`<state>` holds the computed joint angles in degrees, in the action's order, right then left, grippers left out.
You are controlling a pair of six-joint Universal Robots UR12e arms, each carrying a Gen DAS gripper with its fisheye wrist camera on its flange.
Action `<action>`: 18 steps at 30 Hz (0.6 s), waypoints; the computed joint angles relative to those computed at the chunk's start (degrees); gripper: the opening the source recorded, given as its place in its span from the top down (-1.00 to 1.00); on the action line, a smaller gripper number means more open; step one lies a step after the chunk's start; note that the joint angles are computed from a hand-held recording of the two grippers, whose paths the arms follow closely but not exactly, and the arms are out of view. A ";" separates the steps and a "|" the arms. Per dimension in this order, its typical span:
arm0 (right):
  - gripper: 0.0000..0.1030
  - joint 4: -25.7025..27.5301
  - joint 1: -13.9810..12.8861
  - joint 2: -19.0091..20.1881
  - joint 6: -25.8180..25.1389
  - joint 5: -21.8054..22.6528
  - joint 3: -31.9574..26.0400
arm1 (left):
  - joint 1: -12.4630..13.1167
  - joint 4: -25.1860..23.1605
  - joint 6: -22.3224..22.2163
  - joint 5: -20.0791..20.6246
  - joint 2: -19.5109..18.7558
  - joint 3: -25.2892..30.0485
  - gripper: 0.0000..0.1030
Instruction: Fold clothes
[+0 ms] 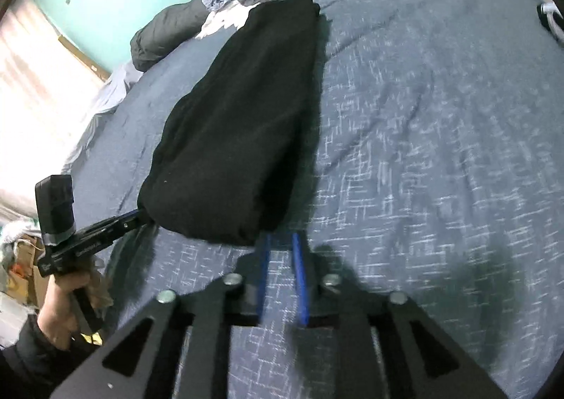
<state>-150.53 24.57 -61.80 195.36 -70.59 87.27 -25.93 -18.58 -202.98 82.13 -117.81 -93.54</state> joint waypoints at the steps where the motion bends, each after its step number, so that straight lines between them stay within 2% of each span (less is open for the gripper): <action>1: 0.46 0.16 0.13 -0.08 -0.74 -0.15 -0.07 | 0.01 -0.01 -0.11 -0.06 -0.03 0.02 0.86; 3: 0.35 0.75 0.45 0.02 -2.98 0.53 -0.43 | 0.02 0.13 -0.29 -0.16 -0.03 -0.03 0.86; 6: 0.35 3.13 1.51 0.49 -7.14 -1.27 -1.69 | 0.08 0.21 -0.49 -0.26 -0.03 -0.04 0.86; 11: 0.35 1.85 2.23 1.64 -8.61 -4.29 -2.66 | 0.21 0.34 -1.07 -0.69 -0.03 -0.09 0.85; 12: 0.45 1.20 2.36 1.80 -8.98 -4.65 -2.77 | 0.24 0.37 -1.17 -0.78 -0.01 -0.13 0.85; 13: 0.75 0.66 2.41 1.91 -9.29 -4.60 -2.83 | 0.27 0.37 -1.17 -0.83 0.01 -0.17 0.85; 15: 0.85 -0.20 2.30 1.97 -9.58 -3.56 -2.81 | 0.29 0.25 -1.06 -0.84 0.03 -0.19 0.85; 18: 0.89 -1.18 2.29 1.94 -9.09 -4.64 -2.64 | 0.35 0.23 -0.99 -1.00 0.04 -0.19 0.85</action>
